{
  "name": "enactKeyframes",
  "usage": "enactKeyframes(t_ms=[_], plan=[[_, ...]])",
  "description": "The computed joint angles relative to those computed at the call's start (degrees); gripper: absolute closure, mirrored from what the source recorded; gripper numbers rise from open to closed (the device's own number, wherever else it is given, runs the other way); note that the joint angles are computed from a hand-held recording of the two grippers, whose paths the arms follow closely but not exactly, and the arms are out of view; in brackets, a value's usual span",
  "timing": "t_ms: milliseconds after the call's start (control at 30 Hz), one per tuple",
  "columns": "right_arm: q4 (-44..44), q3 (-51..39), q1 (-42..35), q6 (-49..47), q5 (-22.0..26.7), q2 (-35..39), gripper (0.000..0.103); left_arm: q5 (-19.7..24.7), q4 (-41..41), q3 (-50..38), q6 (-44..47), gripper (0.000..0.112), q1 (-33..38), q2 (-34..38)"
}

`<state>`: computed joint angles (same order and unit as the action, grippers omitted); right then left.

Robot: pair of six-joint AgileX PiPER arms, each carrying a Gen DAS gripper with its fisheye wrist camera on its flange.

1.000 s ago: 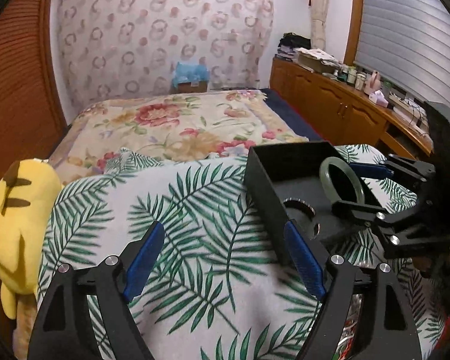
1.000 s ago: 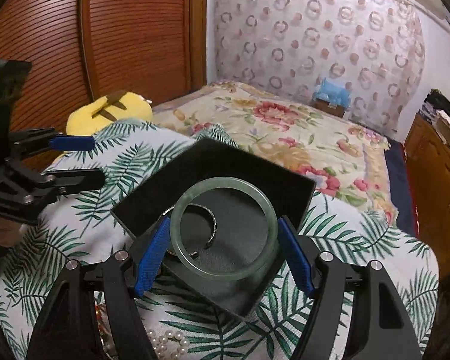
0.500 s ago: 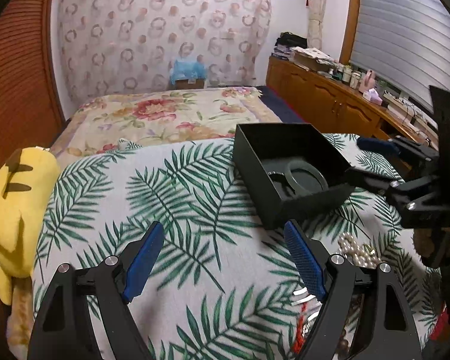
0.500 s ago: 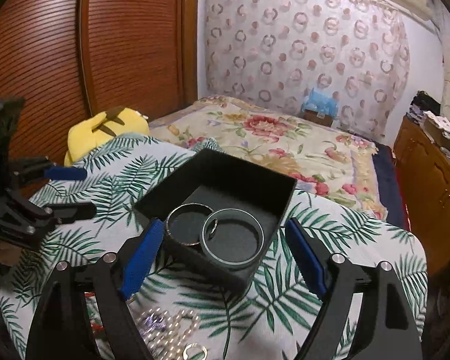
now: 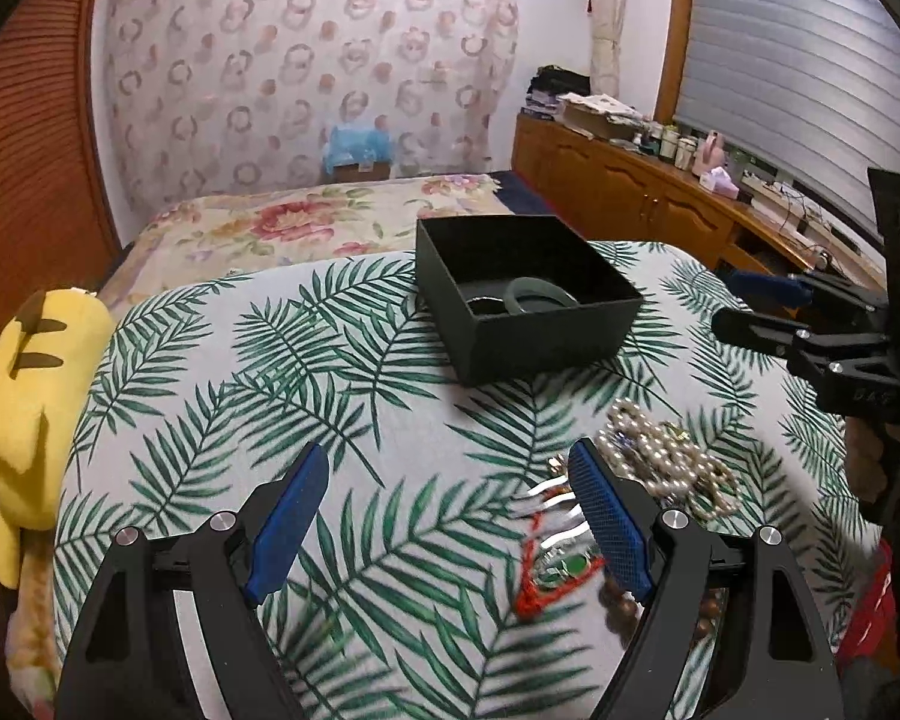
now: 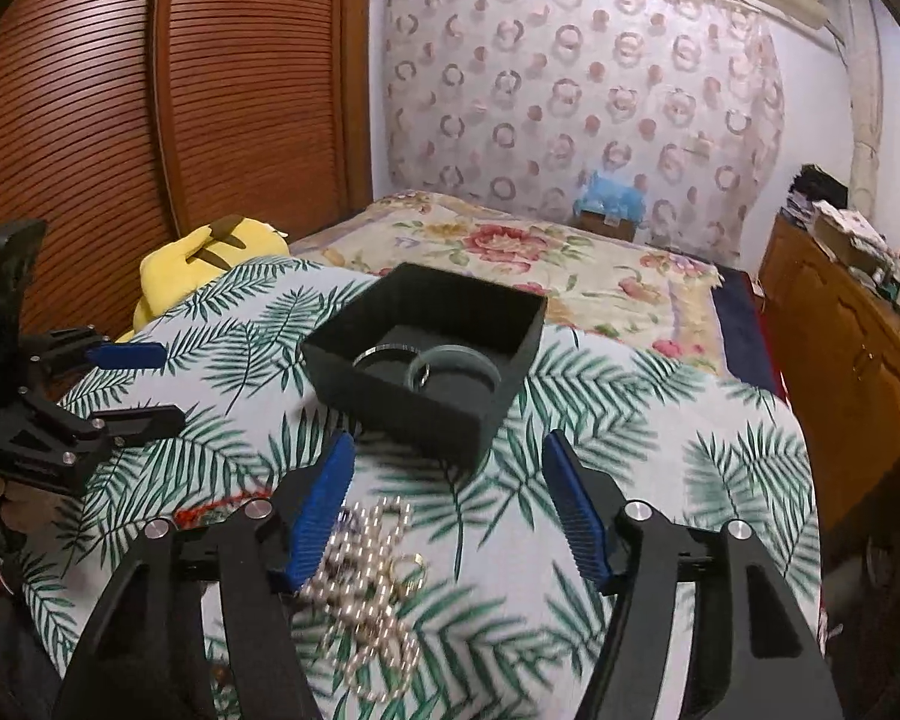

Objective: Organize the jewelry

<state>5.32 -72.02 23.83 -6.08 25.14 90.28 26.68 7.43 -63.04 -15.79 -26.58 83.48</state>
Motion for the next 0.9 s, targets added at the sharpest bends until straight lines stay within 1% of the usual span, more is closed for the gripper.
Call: enactKeyframes(t_ms=[33,133,200,333,367,400,433,500,533,700,767,833,867,900], plan=[[0.5,1.4,-0.1,-0.1,-0.5,-0.8,0.037,-0.2,0.3,0.7,-0.5,0.034,-0.3,-0.6],[0.1,4.8,0.5,1.2,-1.4,-2.6,0.043,-0.2,2.3,2.4,-2.9,0.034,-1.4,-2.0],[-1.8,7.0,1.2,3.5,-1.9,-3.5,0.051,-0.2,3.0,3.5,-3.8,0.034,-2.2,-2.9],[-2.2,10.8,1.7,4.8,-2.0,-4.6,0.062,-0.6,5.3,5.5,-7.2,0.034,-3.4,-4.3],[-2.3,11.6,1.6,5.1,-2.0,-4.7,0.068,-0.9,5.5,6.0,-7.8,0.034,-3.6,-4.5],[-2.5,12.3,1.6,5.4,-2.1,-4.9,0.070,-1.0,5.6,6.5,-8.3,0.034,-3.7,-4.5],[-2.1,13.0,1.4,5.0,-2.3,-4.9,0.071,-0.9,5.4,6.7,-8.6,0.034,-3.7,-4.5],[-0.4,13.8,1.1,3.5,-1.9,-4.9,0.076,-0.9,6.1,7.1,-9.6,0.034,-4.1,-4.6],[0.5,14.0,1.1,2.4,-1.6,-4.8,0.077,-0.8,6.4,7.1,-9.9,0.034,-4.2,-4.7],[-0.2,14.5,2.1,2.5,-0.1,-3.5,0.081,-0.4,7.2,7.5,-10.6,0.034,-5.3,-5.2],[-2.4,14.2,2.6,4.4,0.6,-2.6,0.082,-0.4,6.8,7.5,-10.2,0.034,-5.4,-4.9],[-6.7,14.2,3.5,8.1,0.4,-2.4,0.088,-0.4,6.4,7.6,-9.9,0.034,-5.6,-4.5],[-9.0,13.8,3.8,10.3,1.1,-2.3,0.095,-0.5,6.1,7.7,-9.7,0.034,-5.6,-4.4],[-10.4,13.7,3.7,11.5,1.4,-2.2,0.098,-0.6,5.8,7.9,-9.4,0.034,-5.6,-4.2]])
